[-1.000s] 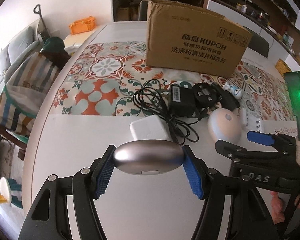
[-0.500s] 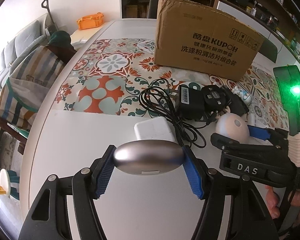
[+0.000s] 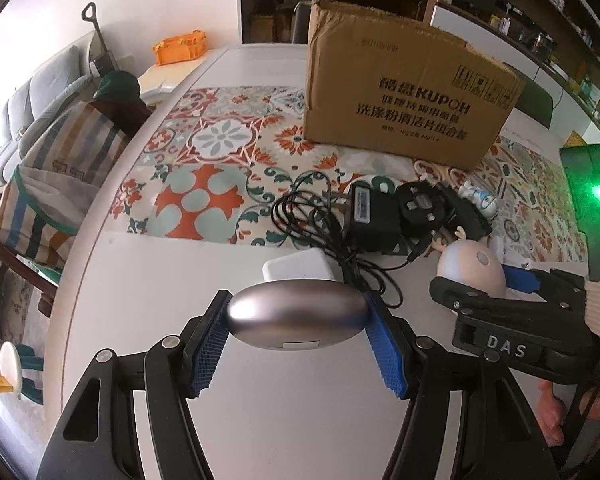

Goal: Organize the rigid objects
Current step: 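Carry the silver device and pink lamp over the open cardboard box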

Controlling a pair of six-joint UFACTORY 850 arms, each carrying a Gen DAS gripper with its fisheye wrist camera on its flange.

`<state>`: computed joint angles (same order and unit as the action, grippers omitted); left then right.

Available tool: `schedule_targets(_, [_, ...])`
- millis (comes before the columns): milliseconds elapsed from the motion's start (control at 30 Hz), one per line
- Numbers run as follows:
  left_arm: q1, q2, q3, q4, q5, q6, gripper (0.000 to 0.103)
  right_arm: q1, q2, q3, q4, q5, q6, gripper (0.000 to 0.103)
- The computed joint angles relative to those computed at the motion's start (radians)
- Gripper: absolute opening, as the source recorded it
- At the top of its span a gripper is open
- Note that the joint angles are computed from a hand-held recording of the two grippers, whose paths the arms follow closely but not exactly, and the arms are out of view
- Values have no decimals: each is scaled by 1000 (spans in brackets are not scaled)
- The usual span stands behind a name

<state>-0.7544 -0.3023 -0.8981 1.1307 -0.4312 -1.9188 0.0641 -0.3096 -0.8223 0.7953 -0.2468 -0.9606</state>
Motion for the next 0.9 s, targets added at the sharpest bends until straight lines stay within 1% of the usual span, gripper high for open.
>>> schedule_targets(233, [-4,38,-2,7,6,21,65,-20,83,33,40,-32,-29,74])
schedule_targets(400, [-8,65,-10,28,10,29,65,-32,156,54,15,-34,10,74])
schedule_targets(633, [-18,95,-37,90,-3,36,65,-55,245,68,9,-29,32,74])
schedule_targets(700, [-24,101,-48,122,-19,33,65,-61,265,66,13,-28,34,74])
schedule_targets(900, [-25,114,-81,159,-40,54,65,-79,315,60,75,-11,-10,74])
